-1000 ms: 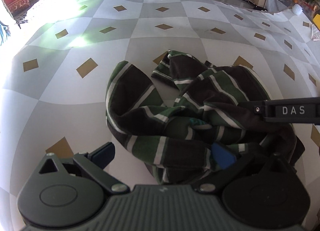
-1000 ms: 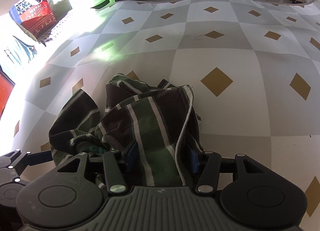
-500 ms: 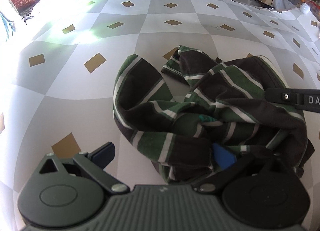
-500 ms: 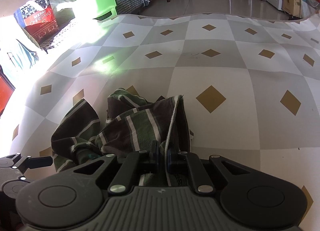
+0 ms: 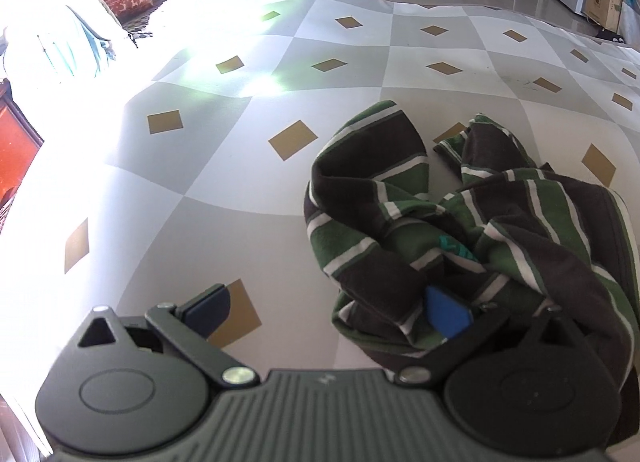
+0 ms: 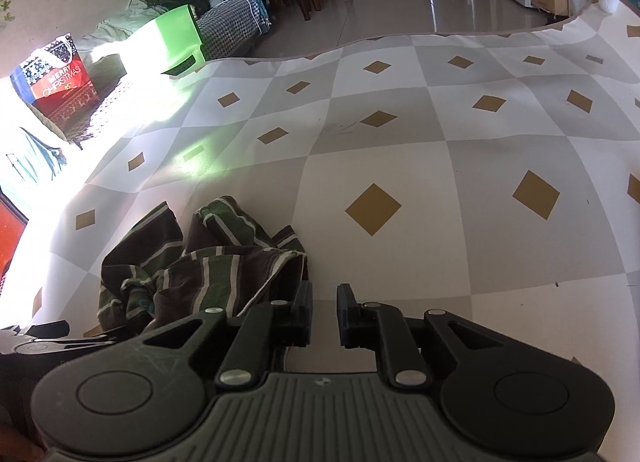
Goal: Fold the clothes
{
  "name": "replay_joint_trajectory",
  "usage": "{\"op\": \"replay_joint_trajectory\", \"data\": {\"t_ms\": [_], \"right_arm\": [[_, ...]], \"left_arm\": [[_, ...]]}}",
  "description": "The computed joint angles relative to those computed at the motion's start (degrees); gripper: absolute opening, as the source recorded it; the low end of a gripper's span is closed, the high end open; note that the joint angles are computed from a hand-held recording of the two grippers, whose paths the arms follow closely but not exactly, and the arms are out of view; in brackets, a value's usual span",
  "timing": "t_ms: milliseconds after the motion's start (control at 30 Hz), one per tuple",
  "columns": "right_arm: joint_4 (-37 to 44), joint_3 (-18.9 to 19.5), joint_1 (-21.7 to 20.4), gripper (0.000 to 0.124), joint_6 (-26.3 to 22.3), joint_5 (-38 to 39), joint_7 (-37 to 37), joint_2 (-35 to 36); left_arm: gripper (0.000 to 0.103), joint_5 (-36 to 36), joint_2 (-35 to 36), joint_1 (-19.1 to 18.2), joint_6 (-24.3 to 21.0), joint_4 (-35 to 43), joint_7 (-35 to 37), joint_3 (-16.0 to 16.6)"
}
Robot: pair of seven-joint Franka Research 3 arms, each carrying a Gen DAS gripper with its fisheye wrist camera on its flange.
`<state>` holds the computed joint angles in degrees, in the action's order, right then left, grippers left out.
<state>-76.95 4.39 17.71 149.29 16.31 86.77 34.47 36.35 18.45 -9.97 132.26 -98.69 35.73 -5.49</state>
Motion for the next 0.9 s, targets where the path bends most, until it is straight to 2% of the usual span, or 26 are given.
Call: {"op": "replay_joint_trajectory", "data": {"t_ms": [33, 133, 200, 400, 700, 900], "right_arm": [[-0.13, 1.17, -0.83, 0.031, 0.18, 1.42, -1.09, -0.04], [0.92, 3.38, -2.0, 0.038, -0.48, 4.68, -3.93, 0.75], [2.06, 3.84, -1.98, 0.043, -1.27, 5.97, -4.57, 1.56], [5.97, 3.52, -0.8, 0.045, -3.52, 7.61, -2.74, 4.76], [12.63, 1.88, 1.52, 0.045, -6.23, 4.42, 2.23, 9.85], [14.63, 2.68, 1.4, 0.043, -6.03, 4.76, 3.44, 11.78]], "left_arm": [[0.103, -0.54, -0.37, 0.31, 0.78, -0.53, -0.27, -0.01], [0.103, -4.84, -1.82, 2.23, 5.78, -3.06, 1.0, -0.78], [0.103, -4.91, -1.89, 2.09, 5.89, -3.19, 1.46, -0.67], [0.103, -7.26, -1.95, 2.4, 6.42, -3.48, 2.97, -0.99], [0.103, -8.59, -2.04, 2.03, 6.99, -3.93, 5.55, -1.23], [0.103, -9.38, -2.12, 2.12, 7.05, -4.19, 6.39, -1.25]]}}
